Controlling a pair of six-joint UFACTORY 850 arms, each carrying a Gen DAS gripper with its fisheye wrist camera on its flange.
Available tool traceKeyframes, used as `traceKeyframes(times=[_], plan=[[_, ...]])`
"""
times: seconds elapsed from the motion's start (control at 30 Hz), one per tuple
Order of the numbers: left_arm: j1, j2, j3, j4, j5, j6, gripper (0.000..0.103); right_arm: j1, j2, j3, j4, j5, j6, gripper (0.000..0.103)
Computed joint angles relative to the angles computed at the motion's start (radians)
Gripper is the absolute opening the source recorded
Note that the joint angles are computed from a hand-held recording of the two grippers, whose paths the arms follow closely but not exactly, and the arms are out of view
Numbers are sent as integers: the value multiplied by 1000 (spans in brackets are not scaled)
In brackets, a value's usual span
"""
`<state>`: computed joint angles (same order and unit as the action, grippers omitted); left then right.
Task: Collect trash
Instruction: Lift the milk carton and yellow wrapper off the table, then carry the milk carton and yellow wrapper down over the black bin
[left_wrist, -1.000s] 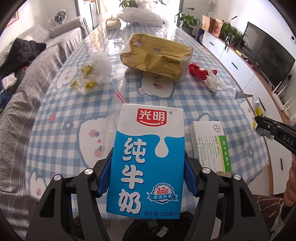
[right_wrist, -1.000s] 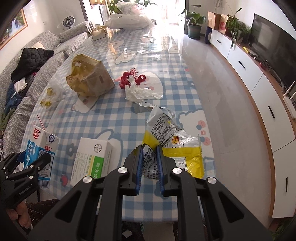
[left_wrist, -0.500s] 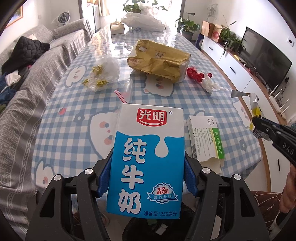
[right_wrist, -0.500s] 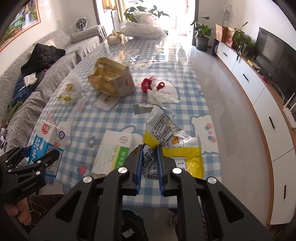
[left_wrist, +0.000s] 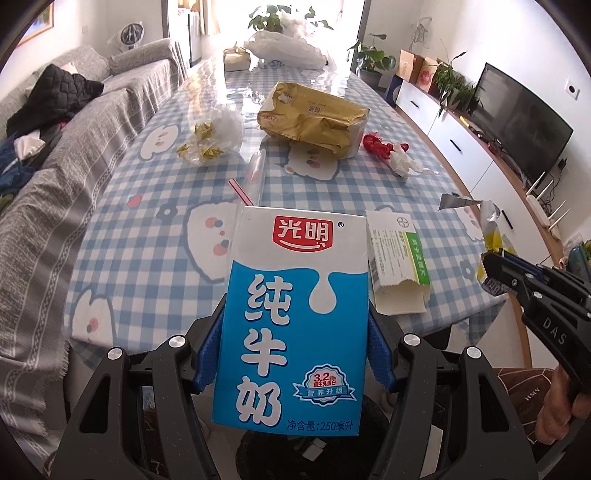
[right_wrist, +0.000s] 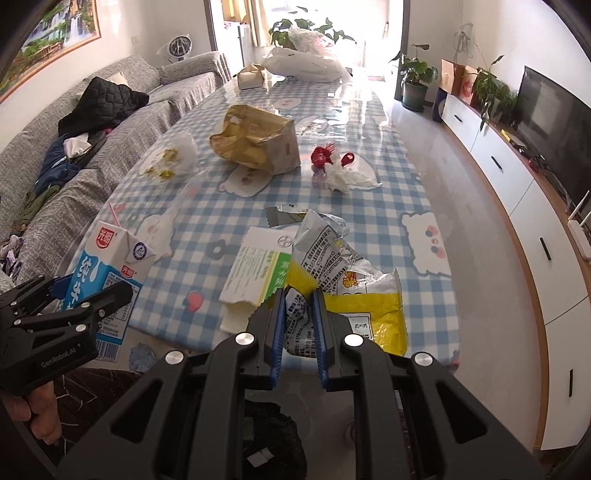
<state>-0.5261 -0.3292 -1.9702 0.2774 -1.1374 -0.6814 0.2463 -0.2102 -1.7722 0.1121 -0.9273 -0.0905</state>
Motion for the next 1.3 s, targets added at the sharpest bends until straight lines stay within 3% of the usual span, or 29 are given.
traceKeyframes(times=[1.3], plan=[[-65, 279, 413, -7, 108, -158, 63, 73, 261, 371, 128, 51, -108, 14]])
